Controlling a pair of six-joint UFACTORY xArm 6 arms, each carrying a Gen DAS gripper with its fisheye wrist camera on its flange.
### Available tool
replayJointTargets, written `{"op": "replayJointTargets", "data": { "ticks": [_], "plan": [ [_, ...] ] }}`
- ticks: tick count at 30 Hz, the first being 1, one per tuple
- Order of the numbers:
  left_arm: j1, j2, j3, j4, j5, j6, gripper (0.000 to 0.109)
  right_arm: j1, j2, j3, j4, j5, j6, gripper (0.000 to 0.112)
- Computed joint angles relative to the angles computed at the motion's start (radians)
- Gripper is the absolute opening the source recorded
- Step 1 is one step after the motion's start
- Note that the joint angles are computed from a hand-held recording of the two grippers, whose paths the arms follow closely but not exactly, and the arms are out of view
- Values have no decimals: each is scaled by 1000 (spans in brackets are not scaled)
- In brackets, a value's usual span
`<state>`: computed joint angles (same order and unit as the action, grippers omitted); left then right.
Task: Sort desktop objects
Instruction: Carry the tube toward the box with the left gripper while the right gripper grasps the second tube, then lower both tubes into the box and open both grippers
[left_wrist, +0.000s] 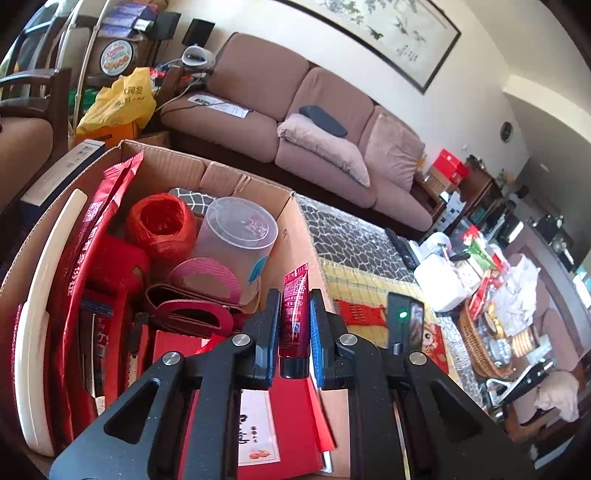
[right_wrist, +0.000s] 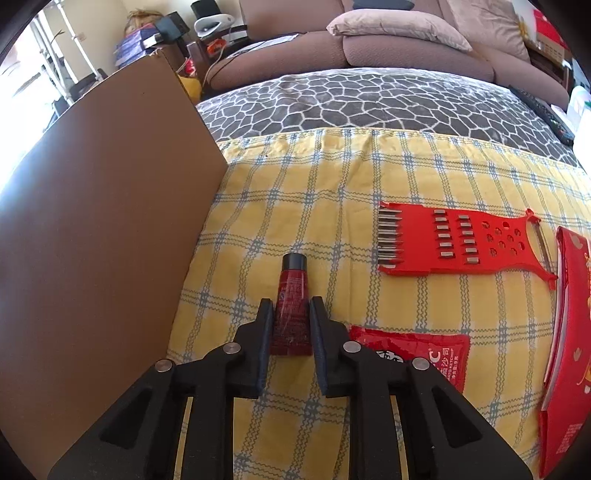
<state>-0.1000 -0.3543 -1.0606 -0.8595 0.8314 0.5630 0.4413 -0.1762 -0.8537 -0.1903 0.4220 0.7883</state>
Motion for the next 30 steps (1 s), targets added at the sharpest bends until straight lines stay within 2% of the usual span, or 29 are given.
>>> {"op": "replayJointTargets", "data": {
  "ticks": [3, 11, 14, 17, 20, 23, 30],
  "plan": [
    [8, 7, -4, 43, 6, -13, 14, -2, -32, 35, 96, -46, -45, 17],
    [77, 43, -27, 55, 44, -19, 14, 11, -145, 41, 135, -94, -67, 17],
    [80, 49, -28, 94, 36, -30, 14, 38, -179, 34, 211, -134, -118, 17],
    [85, 62, -29, 134, 30, -44, 14, 82, -184, -9, 215, -127, -149, 17],
    [85, 71, -34, 165, 33, -66, 14, 136, -157, -59, 262, -119, -208, 17],
    [76, 70, -31, 179, 35, -64, 14, 188, -105, -110, 371, -122, -308, 17],
    [91, 81, -52, 136, 38, -54, 14, 239, 9, -233, 284, -65, -294, 17]
  ]
}}
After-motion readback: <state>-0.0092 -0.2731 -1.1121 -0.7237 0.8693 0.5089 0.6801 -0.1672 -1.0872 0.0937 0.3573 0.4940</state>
